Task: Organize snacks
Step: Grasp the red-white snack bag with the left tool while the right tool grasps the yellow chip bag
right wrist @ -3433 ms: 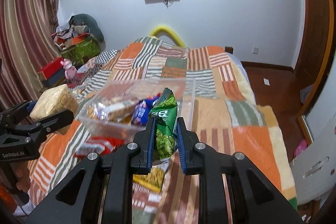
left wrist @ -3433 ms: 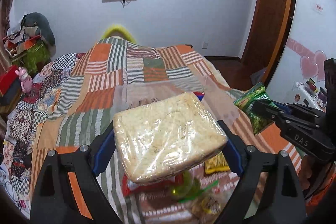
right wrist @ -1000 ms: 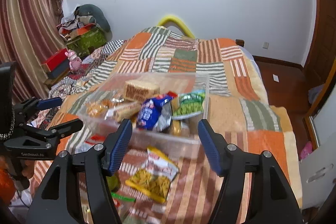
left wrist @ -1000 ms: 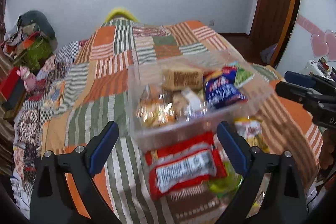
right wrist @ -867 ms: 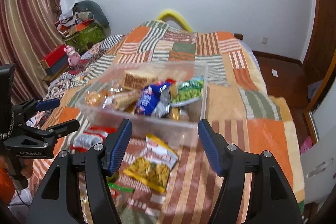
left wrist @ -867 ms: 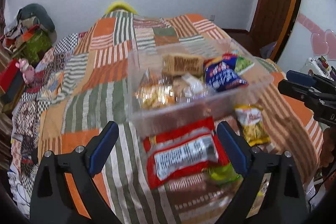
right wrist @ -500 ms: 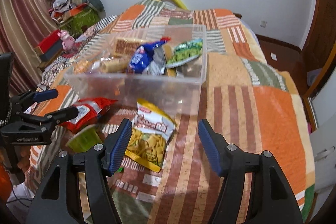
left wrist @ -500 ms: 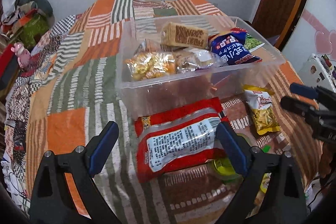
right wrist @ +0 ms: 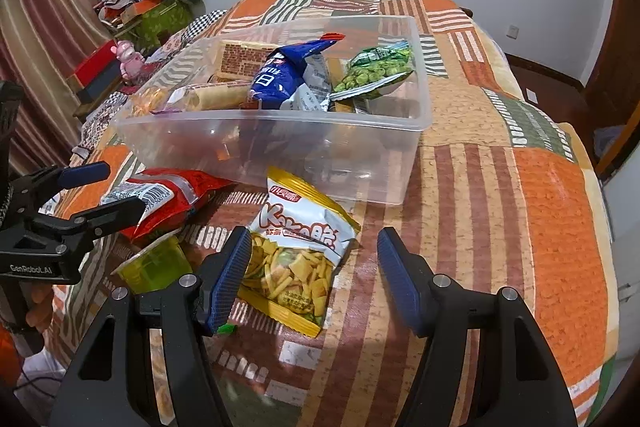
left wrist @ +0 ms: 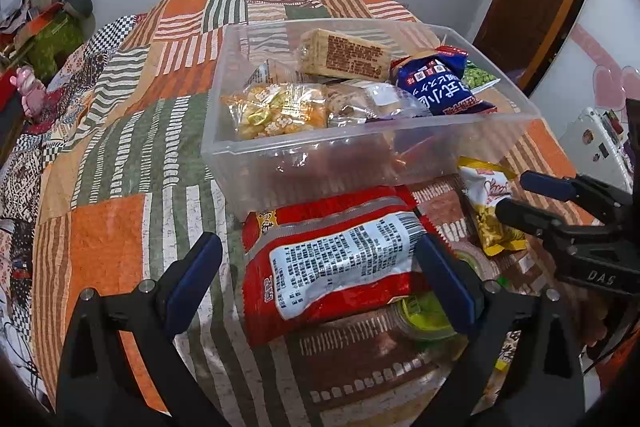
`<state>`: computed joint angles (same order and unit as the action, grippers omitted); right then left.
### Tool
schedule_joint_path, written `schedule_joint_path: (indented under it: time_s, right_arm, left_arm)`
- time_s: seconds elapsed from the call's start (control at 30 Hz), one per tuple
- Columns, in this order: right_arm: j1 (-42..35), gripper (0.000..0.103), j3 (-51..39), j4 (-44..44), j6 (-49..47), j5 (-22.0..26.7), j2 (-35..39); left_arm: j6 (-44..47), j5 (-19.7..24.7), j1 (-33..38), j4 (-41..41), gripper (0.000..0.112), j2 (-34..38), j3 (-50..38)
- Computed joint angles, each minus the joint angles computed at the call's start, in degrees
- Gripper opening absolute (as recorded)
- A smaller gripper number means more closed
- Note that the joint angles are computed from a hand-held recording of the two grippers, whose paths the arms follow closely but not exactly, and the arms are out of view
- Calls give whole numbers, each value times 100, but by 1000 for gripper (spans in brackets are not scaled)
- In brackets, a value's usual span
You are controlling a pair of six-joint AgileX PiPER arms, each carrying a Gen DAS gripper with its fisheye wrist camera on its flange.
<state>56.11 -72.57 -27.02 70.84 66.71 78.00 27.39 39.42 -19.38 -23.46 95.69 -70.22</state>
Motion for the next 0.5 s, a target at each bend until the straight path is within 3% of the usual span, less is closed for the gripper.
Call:
schedule_joint_path:
  time_s: [0.13, 0.27, 0.5]
  right_arm:
    - [-58, 62, 4, 59, -64, -48, 60]
    - [-111, 62, 53, 164, -159, -126, 75]
    - [-193, 57, 121, 339, -252, -260, 53]
  left_arm:
    - [259, 213, 120, -448, 99, 54, -143]
    - [-295, -50, -190, 347, 99, 146, -192]
    - [-354, -38, -123, 200, 103, 484, -234]
